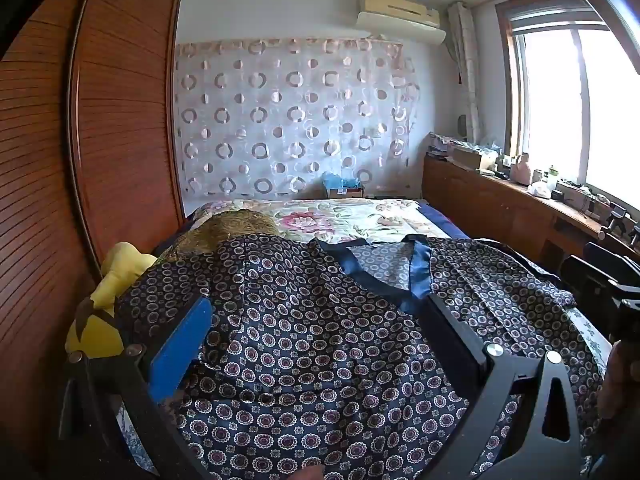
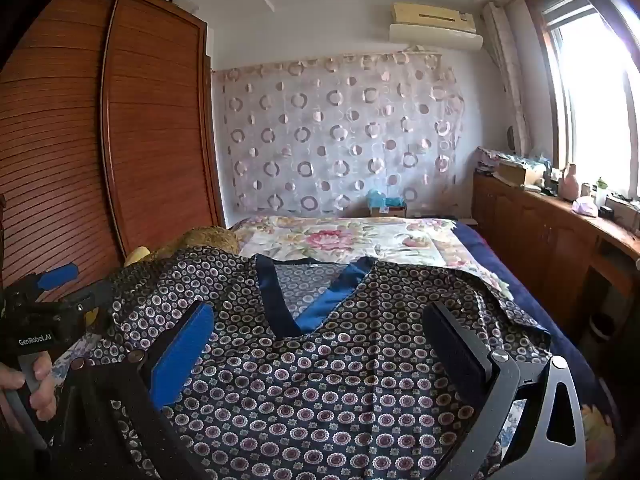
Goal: Fold small clothes
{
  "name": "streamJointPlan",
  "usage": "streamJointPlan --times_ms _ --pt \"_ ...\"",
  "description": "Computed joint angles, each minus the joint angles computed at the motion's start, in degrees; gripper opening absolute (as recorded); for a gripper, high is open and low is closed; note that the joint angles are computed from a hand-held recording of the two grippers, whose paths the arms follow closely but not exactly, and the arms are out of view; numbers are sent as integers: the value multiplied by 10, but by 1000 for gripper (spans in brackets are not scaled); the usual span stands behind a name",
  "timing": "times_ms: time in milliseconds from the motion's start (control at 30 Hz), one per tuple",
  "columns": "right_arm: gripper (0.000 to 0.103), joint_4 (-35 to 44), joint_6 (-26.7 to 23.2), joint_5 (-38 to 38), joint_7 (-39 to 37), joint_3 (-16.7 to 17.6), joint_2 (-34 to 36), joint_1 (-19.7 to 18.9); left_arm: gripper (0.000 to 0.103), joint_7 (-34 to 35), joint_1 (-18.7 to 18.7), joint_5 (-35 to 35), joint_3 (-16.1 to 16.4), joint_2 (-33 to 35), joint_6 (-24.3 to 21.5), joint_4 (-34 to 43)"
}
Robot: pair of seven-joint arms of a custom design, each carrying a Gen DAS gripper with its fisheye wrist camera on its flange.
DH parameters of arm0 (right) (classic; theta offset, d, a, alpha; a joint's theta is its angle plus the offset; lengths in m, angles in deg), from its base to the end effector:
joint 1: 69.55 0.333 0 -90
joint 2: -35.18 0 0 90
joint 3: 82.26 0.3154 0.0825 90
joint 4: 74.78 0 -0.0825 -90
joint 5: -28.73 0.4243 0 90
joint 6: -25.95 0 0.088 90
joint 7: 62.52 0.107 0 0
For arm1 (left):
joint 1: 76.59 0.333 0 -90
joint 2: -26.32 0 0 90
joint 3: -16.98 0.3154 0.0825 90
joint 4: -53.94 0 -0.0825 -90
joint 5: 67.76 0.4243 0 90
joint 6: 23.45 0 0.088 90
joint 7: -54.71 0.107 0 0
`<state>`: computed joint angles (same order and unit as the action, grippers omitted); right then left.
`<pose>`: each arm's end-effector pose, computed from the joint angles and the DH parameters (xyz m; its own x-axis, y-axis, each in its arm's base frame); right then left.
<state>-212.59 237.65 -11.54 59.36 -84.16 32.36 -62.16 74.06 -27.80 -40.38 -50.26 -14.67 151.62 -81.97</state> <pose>0.5172 0.1347 0.4496 0.4302 -0.9012 -0.0520 -0.3081 -0.0924 -0.9469 0.4810 -0.2648 0.4810 0.1826 -0.9831 0.0136 -0.3854 -0.0843 -0.9189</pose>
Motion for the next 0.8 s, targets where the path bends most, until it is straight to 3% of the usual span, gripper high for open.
streamJointPlan --times_ms 800 --pt "103 -6 0 17 -9 0 -4 5 103 2 5 -6 -5 -10 4 -1"
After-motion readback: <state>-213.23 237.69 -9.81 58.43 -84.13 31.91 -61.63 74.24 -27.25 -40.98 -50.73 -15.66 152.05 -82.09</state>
